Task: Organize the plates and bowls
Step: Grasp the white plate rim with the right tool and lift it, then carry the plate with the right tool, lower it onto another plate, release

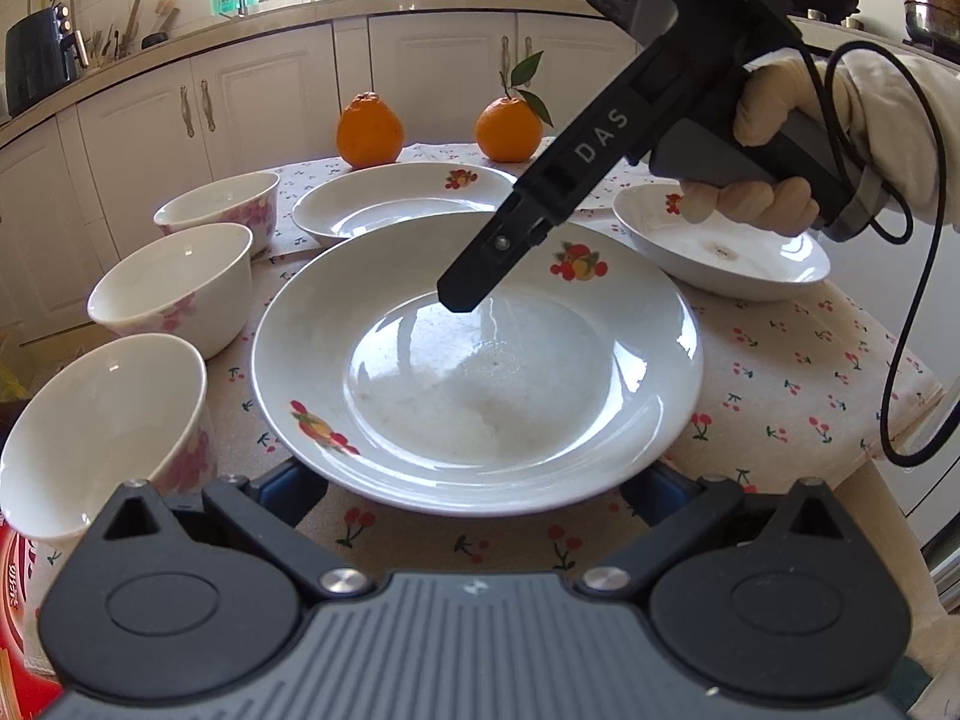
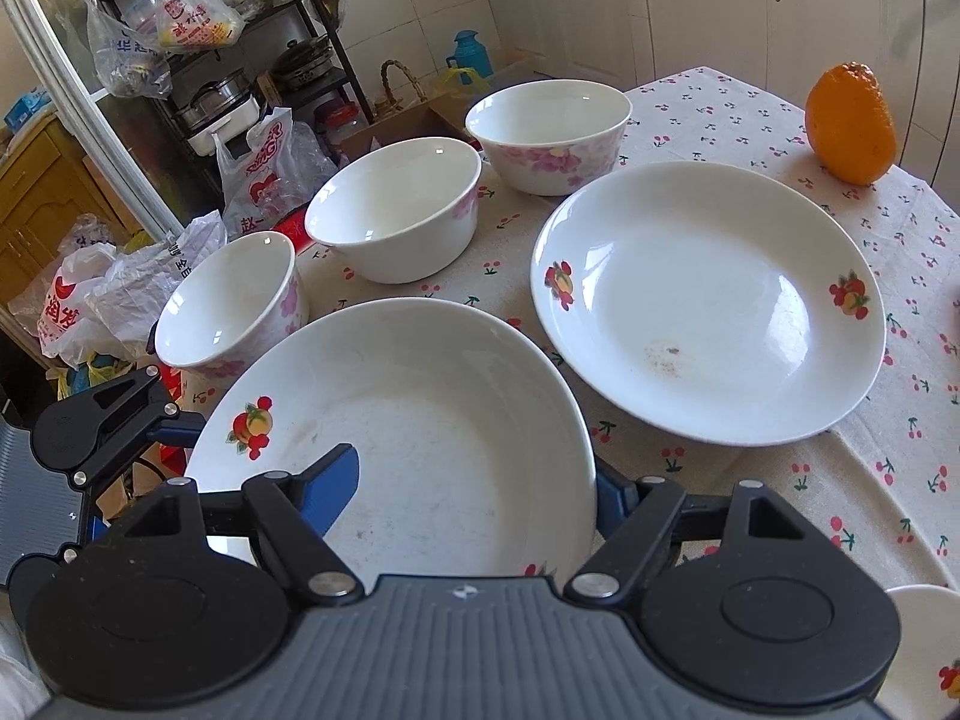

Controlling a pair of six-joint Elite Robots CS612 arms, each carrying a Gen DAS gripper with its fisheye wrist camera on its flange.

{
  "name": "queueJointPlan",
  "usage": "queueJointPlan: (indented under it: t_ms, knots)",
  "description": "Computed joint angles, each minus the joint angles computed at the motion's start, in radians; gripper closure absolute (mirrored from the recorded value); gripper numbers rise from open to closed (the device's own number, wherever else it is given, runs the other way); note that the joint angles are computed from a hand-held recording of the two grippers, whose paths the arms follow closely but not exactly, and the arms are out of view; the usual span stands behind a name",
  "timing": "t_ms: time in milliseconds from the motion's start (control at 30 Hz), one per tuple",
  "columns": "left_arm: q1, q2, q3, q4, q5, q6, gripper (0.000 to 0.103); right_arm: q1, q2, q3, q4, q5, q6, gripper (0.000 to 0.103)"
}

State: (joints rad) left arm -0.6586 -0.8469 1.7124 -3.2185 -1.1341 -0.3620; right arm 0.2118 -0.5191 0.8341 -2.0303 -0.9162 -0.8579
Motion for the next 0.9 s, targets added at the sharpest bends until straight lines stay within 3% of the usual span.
queueJointPlan:
  t_ms: [333,900]
  knots:
    - [0.004,0.008,-0.049,0.004,-0.062,0.066,0.001,-0.030,-0.047,0.081,-0.096,0.008,0.053,0.020]
    - [0.016,0.089,-0.222,0.033,-0.215,0.255,0.001,-0.105,-0.107,0.195,-0.317,-0.031,0.226,0.020]
